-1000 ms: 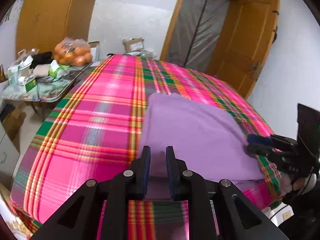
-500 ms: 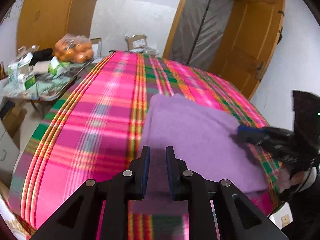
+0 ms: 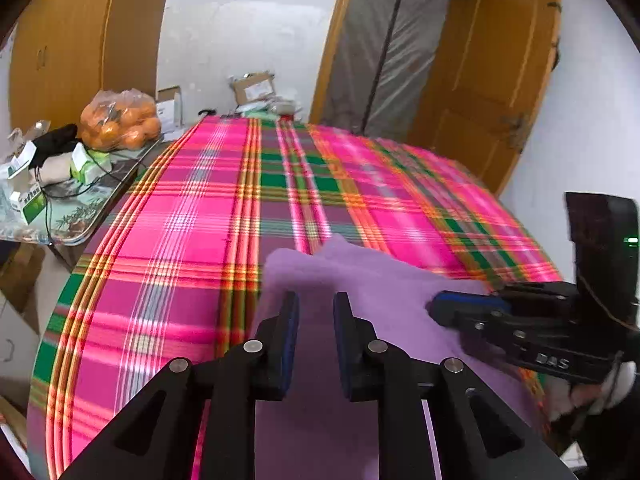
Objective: Fold clothes
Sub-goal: 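Release the sweatshirt and press the right gripper along the new fold, then smooth the folded sweatshirt with the right gripper beside the left gripper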
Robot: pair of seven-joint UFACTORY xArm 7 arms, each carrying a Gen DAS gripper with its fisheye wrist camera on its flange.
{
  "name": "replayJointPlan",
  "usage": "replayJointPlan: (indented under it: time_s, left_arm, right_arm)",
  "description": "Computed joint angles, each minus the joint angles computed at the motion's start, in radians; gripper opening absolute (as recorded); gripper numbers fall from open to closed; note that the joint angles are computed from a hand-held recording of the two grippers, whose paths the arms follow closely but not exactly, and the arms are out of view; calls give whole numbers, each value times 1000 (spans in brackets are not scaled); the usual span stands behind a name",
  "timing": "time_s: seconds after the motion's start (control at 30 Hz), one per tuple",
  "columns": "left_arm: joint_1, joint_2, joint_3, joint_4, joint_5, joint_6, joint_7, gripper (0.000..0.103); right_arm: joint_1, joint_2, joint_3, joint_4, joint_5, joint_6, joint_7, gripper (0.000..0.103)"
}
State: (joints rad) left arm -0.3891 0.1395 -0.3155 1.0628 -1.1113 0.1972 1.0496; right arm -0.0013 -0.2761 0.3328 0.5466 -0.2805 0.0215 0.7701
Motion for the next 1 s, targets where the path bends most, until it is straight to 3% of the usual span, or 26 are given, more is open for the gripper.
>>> replayJointPlan:
  time_s: [0.1, 0.23, 0.33, 0.4, 0.5, 0.57, 0.7, 0.9, 1.0]
  left_arm:
    - [-21, 64, 35, 37, 144, 20, -133, 19]
    - [55, 77, -35, 47, 75, 32, -50, 19]
    - [77, 81, -48, 55, 5, 56, 20, 19]
    - [78, 82, -42, 59, -22, 73, 36, 19]
    - [65, 81, -28, 60, -25, 77, 34, 20]
    - [60, 84, -23, 63, -25, 79, 32, 20]
    - [61, 85, -19, 66, -39, 92, 40, 20]
    - [50, 38, -11, 24, -87, 69, 54, 20]
    - [46, -37, -2, -36, -190, 100, 137, 20]
  right_arm:
    - [34, 60, -55, 21, 25, -17, -30, 3]
    - [73, 46, -106, -9, 90, -64, -52, 1]
    - [23, -9, -68, -72, 126, -111, -33, 1]
    - [31, -27, -83, -113, 174, -143, -27, 0]
    - [-106, -68, 27, -146, 227, -121, 12, 0]
    - [-88, -84, -14, -172, 253, -119, 29, 0]
    - [-105, -158, 15, -204, 253, -100, 51, 4]
    - [11, -235, 5, -226, 225, -103, 11, 4]
    - [45, -208, -13, -223, 221, -107, -15, 4]
